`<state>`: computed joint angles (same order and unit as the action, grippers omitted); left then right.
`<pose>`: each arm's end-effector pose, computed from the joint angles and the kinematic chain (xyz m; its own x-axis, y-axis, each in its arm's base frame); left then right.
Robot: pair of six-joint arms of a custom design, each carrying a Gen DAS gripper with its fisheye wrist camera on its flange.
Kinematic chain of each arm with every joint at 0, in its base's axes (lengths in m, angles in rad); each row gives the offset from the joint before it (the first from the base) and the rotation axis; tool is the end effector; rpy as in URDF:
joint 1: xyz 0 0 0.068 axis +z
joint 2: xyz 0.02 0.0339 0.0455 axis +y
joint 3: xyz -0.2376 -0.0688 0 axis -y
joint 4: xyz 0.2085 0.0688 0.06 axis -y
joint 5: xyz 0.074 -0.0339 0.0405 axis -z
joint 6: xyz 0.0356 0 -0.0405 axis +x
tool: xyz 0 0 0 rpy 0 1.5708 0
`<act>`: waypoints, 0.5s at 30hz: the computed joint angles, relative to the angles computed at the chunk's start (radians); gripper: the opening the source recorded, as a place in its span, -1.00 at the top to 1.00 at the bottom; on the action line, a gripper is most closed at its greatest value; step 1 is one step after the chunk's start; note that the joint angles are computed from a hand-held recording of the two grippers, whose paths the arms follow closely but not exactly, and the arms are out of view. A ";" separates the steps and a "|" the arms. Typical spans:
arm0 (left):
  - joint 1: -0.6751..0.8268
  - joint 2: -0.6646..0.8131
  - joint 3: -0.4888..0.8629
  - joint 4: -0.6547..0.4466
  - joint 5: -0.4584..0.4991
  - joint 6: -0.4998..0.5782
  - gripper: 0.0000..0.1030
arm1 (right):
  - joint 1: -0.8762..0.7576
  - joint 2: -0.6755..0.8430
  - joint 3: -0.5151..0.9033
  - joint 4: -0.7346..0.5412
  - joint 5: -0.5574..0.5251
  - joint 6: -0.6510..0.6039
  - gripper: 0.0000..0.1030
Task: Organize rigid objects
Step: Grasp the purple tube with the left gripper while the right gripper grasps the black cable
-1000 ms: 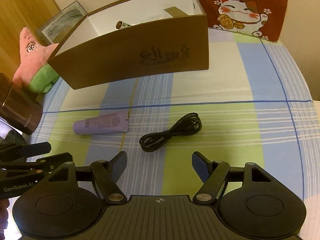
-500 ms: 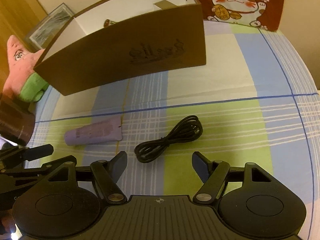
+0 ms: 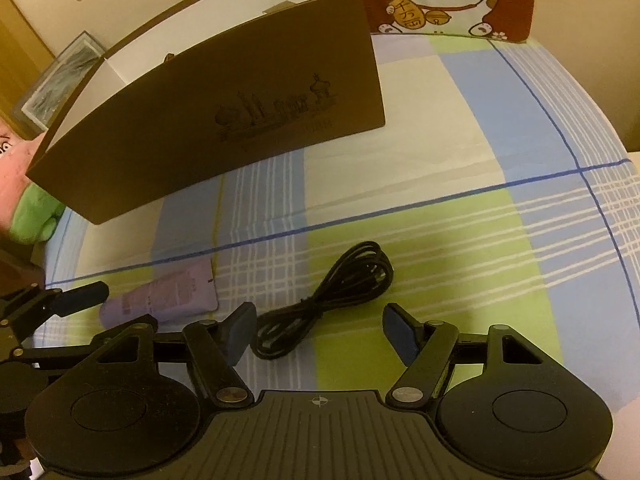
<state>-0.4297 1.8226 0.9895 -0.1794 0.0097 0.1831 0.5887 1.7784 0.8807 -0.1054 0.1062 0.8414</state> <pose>0.2925 -0.1344 0.1367 -0.6815 0.5126 -0.5224 0.5546 0.8274 0.0884 0.2555 0.1661 0.1281 -0.8436 0.3282 -0.4250 0.1864 0.9213 0.3413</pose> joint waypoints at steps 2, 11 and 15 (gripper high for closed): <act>-0.001 0.025 0.019 -0.009 0.003 0.010 -0.12 | 0.008 0.021 0.015 0.012 0.014 -0.009 -0.15; -0.017 0.034 0.011 -0.026 0.038 -0.054 0.30 | 0.035 0.096 0.091 -0.011 0.072 -0.184 0.67; -0.021 0.034 0.023 -0.053 0.044 -0.145 0.46 | 0.033 0.074 0.056 0.005 0.043 -0.267 0.68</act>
<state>-0.4508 1.8564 1.0126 -0.2323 0.0542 0.0385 0.6216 1.8523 0.9369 -0.1000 0.1493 0.5747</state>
